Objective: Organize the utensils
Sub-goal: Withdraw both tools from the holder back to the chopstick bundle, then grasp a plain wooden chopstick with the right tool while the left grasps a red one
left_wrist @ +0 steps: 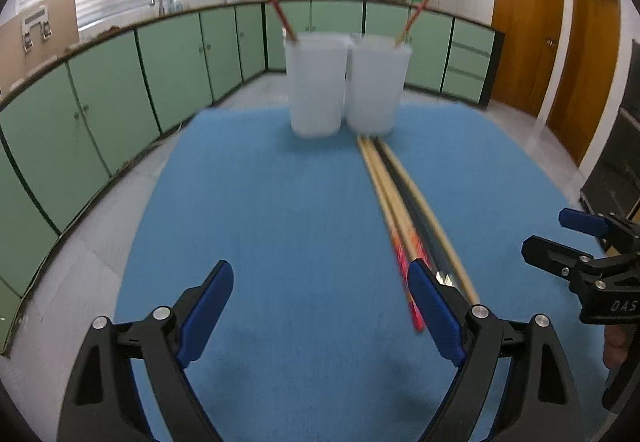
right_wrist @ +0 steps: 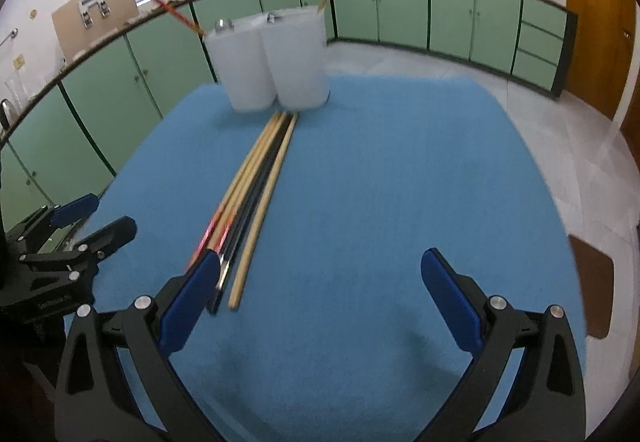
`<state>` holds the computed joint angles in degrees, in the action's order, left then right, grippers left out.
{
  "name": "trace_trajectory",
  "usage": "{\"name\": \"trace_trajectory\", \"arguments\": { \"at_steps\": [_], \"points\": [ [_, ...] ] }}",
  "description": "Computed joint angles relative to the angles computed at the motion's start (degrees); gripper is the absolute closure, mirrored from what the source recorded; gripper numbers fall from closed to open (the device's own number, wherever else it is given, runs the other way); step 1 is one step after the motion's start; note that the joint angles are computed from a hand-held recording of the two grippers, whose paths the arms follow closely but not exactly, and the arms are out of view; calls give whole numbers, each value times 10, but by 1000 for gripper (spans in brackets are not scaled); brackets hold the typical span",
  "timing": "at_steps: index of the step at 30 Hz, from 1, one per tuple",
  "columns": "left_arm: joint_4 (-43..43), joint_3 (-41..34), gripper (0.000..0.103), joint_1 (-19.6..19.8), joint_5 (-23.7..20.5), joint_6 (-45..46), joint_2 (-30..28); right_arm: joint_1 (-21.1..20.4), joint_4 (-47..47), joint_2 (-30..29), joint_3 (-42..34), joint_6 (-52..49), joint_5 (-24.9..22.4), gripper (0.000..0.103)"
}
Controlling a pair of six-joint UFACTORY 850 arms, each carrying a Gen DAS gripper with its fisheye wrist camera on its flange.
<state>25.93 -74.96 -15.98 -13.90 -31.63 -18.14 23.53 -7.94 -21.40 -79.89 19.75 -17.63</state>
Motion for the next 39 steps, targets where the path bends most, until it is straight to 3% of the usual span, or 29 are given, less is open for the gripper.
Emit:
{"name": "trace_trajectory", "arguments": {
  "at_steps": [5, 12, 16, 26, 36, 39],
  "points": [
    [-8, 8, 16, -2, -17, 1, -6, 23, -122, -3, 15, 106, 0, 6],
    [-2, 9, 16, -2, -35, -4, -8, 41, -138, -11, 14, 121, -5, 8],
    [-15, 6, 16, 1, -38, 7, -10, 44, -120, -20, 5, 97, -12, 24],
    [-50, 7, 16, 3, -32, 36, -11, 52, -153, -32, -6, 120, -34, 44],
    [-85, 8, 16, -2, -27, 74, -10, 54, -101, -36, -12, 53, -24, 91],
    [-121, 7, 16, -7, -26, 110, -10, 47, -78, -36, -13, 34, -24, 96]
  ]
}}
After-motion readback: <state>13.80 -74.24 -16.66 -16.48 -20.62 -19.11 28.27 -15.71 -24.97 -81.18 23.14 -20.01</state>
